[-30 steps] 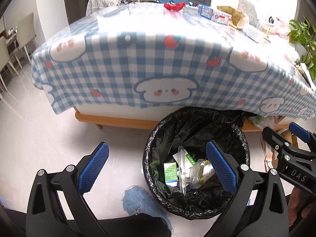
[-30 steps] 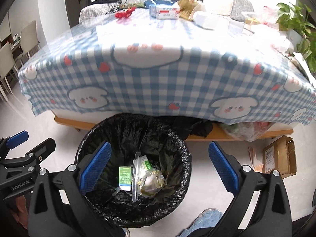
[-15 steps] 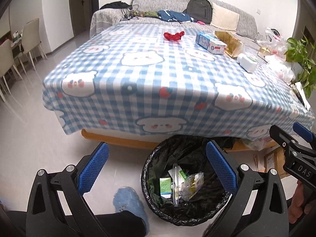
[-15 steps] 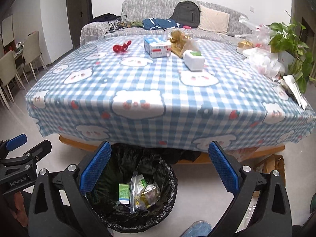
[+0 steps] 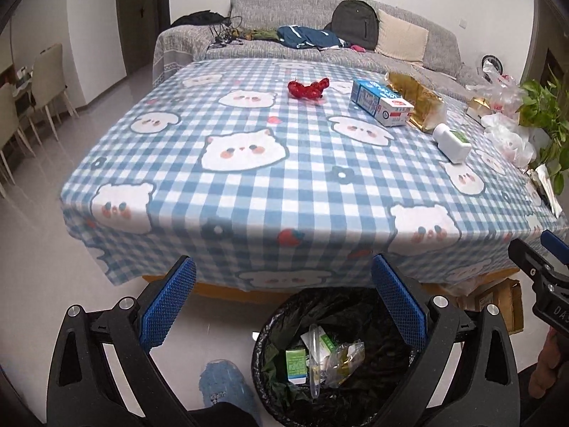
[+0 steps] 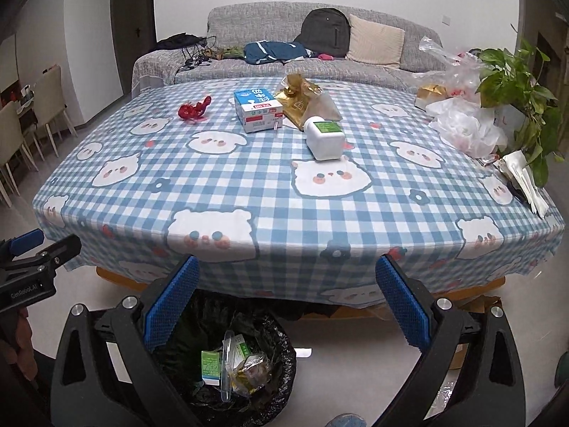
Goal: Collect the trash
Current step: 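Raise both tools from the bin toward the remaining items on the table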
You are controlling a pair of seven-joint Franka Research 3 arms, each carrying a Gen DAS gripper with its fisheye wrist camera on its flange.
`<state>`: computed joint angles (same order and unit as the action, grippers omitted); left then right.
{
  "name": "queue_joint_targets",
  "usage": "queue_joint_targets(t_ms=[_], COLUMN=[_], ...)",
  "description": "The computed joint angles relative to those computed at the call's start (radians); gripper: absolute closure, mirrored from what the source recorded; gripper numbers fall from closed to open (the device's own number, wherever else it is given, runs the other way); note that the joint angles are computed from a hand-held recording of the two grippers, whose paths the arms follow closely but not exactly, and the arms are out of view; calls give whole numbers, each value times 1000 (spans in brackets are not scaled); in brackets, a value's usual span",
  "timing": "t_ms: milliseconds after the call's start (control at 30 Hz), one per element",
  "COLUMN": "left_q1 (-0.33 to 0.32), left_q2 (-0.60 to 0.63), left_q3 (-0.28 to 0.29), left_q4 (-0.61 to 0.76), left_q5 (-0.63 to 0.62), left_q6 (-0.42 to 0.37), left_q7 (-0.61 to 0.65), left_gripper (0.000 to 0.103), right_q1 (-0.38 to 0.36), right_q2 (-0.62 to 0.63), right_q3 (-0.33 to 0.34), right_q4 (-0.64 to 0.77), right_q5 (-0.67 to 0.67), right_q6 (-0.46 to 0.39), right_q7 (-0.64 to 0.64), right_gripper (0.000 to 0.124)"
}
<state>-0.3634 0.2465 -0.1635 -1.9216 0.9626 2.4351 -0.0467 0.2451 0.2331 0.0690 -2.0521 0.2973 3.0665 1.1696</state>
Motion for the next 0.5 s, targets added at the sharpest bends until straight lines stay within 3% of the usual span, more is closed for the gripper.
queue_joint_targets(t_ms=[233,400,500], left_q1=[29,45,33], left_q2=[67,139,184], left_q3=[29,54,75], left_q4=[90,175,244], left_q5=[-13,-54,-62], left_q6=[35,86,68], left_q7=[76,147,200], left_gripper=[6,6,6], right_q1=[40,31,47], right_q2=[95,180,237], right_q3=[-69,-72,-92], right_q4=[129,258,339], right_q5=[-72,-84,-110], right_q6=[-24,-77,-106], right_q7=[84,123,158], right_gripper=[29,29,29])
